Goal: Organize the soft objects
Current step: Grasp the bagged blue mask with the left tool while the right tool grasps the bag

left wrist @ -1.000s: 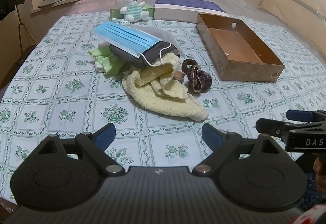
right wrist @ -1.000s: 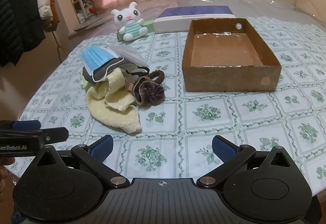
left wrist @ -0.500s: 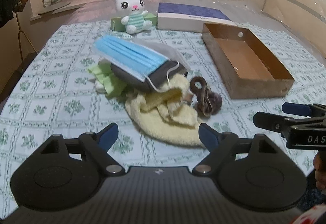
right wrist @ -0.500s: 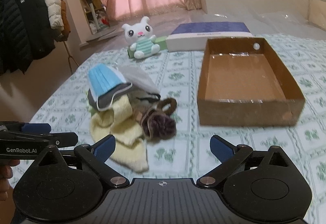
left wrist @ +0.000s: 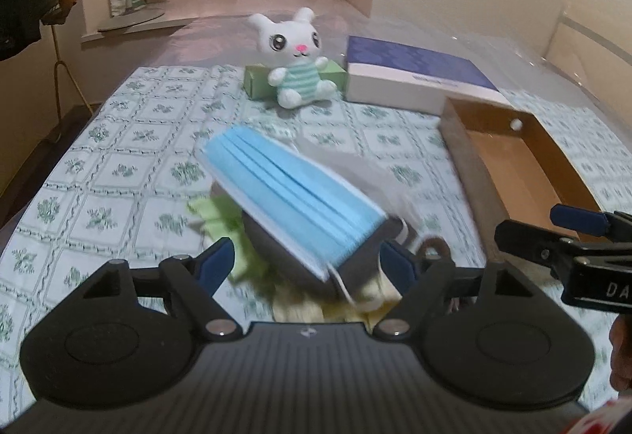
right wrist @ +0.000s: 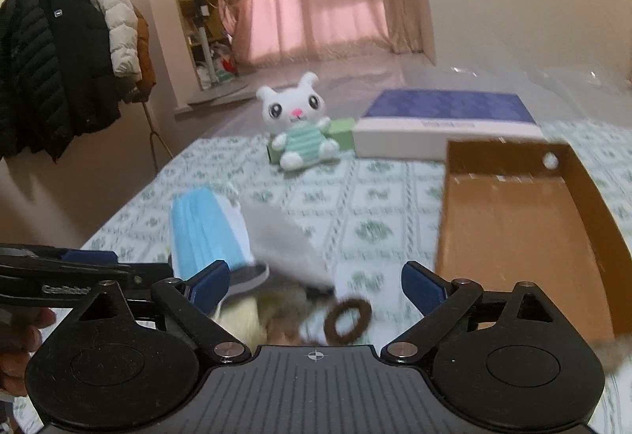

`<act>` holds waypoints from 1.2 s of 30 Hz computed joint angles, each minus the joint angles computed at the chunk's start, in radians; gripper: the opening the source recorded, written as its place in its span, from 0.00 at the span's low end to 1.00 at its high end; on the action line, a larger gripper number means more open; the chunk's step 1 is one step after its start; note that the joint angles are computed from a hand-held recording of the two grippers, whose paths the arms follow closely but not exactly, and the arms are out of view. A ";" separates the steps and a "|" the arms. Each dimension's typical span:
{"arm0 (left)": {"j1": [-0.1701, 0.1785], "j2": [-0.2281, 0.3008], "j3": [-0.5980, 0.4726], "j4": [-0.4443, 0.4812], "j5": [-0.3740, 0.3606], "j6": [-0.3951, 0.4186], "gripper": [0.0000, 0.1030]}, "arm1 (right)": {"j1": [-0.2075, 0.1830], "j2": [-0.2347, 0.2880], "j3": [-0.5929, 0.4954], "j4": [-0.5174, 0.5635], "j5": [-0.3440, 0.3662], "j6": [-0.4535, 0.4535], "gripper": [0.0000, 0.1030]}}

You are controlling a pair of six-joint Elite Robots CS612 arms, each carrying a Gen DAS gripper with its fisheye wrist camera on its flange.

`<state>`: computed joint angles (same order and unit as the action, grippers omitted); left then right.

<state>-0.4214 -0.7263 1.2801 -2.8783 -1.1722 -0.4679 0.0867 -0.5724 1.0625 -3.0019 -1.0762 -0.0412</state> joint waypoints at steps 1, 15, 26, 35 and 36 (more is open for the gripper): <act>0.005 0.010 -0.018 0.008 -0.003 -0.005 0.75 | 0.003 0.012 -0.024 0.005 0.003 -0.001 0.89; 0.053 0.129 -0.208 0.148 -0.035 -0.139 0.74 | 0.031 0.211 -0.390 0.250 0.075 -0.021 0.79; 0.074 0.145 -0.200 0.125 -0.072 -0.121 0.16 | 0.038 0.270 -0.501 0.454 0.094 -0.117 0.30; 0.080 0.093 -0.096 0.051 -0.139 -0.200 0.48 | 0.028 0.208 -0.367 0.418 0.142 -0.073 0.07; 0.081 0.088 -0.085 0.038 -0.149 -0.208 0.50 | 0.029 0.197 -0.343 0.399 0.145 -0.065 0.07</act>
